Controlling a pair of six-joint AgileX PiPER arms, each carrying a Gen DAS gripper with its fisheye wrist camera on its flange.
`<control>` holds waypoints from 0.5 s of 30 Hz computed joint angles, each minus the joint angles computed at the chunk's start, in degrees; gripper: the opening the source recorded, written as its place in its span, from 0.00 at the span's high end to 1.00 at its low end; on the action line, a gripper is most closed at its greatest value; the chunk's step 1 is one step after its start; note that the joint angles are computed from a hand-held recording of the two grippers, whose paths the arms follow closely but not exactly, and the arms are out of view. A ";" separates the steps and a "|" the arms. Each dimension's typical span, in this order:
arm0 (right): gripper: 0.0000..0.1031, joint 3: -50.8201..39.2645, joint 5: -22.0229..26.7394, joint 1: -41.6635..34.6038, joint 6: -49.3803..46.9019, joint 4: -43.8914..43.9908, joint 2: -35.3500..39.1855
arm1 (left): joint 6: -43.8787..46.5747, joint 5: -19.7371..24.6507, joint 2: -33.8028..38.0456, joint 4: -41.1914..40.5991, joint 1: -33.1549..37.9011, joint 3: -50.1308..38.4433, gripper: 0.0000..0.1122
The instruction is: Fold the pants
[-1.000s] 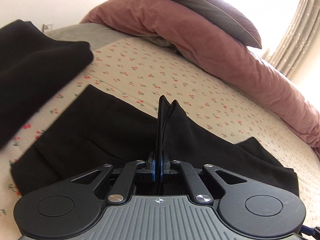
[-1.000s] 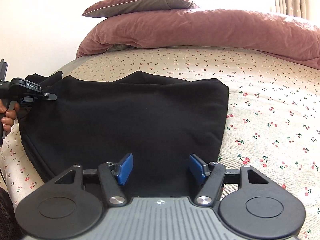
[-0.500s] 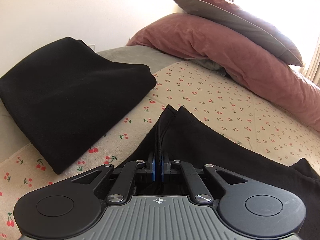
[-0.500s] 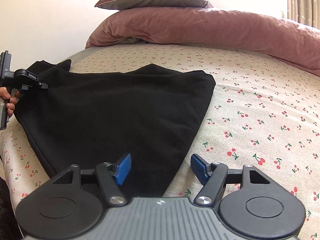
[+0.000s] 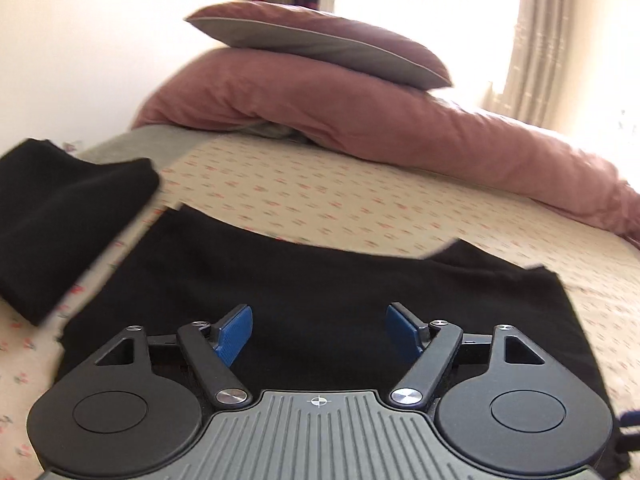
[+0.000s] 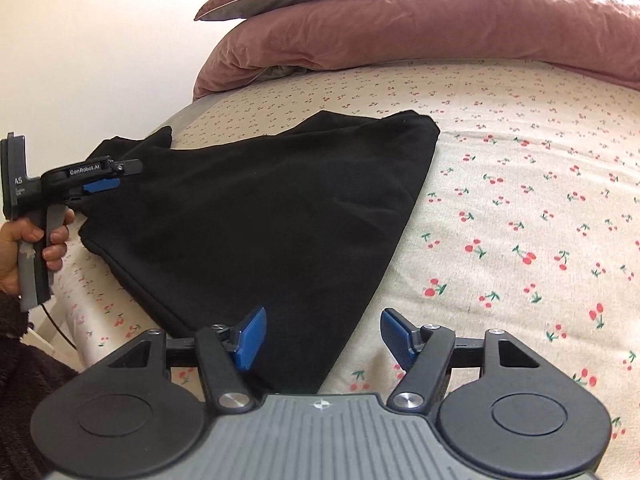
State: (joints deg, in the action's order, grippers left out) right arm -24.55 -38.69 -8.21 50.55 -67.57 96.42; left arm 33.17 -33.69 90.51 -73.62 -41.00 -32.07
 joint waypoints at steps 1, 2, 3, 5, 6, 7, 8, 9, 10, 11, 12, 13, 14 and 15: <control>0.43 -0.56 -1.05 -1.54 4.95 -4.72 0.30 | -1.19 2.52 0.28 2.20 -0.81 -0.35 0.32; 0.46 -1.24 -2.28 -2.99 9.28 -8.73 0.84 | -3.98 4.71 1.05 5.61 -1.86 -0.68 0.32; 0.48 -2.06 -4.15 -4.81 14.14 -13.20 1.73 | -7.59 6.27 2.15 9.59 -3.20 -1.04 0.32; 0.52 -3.49 -6.91 -7.29 20.59 -18.93 3.60 | -14.66 8.57 4.66 17.78 -5.16 -2.00 0.32; 0.54 -4.12 -8.16 -8.25 23.23 -21.07 4.65 | -16.63 9.60 5.98 20.47 -5.97 -2.76 0.32; 0.55 -4.68 -9.26 -9.07 24.91 -22.43 5.67 | -17.94 10.50 7.38 22.67 -6.57 -3.60 0.32; 0.56 -5.23 -10.54 -10.01 26.71 -23.76 6.78 | -18.05 11.44 8.80 23.59 -7.11 -4.61 0.32; 0.58 -5.59 -11.20 -10.44 27.89 -24.32 7.44 | -16.46 12.11 10.16 22.62 -8.06 -5.57 0.32; 0.59 -5.89 -11.89 -10.81 29.31 -24.87 7.95 | -13.16 11.81 11.04 19.99 -9.02 -6.28 0.30; 0.61 -6.17 -12.59 -11.20 30.59 -25.52 8.41 | -8.33 11.09 11.85 16.68 -10.07 -6.99 0.29; 0.63 -6.46 -13.05 -11.34 31.61 -25.88 8.88 | -4.05 10.73 12.25 13.86 -10.94 -7.47 0.29; 0.63 -6.77 -13.48 -11.38 32.68 -26.22 9.35 | -1.87 10.44 12.40 12.31 -11.49 -7.64 0.29; 0.65 -6.94 -13.61 -11.15 33.22 -26.22 9.66 | -1.94 10.32 12.28 12.47 -11.66 -7.46 0.29; 0.68 -7.17 -13.51 -10.84 34.12 -26.44 9.63 | -3.07 10.79 11.73 13.46 -11.69 -7.12 0.29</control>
State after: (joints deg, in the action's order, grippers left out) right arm -31.71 -52.20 -19.05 84.67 -94.01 106.05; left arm 30.10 -22.90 102.24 -60.16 -52.69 -39.19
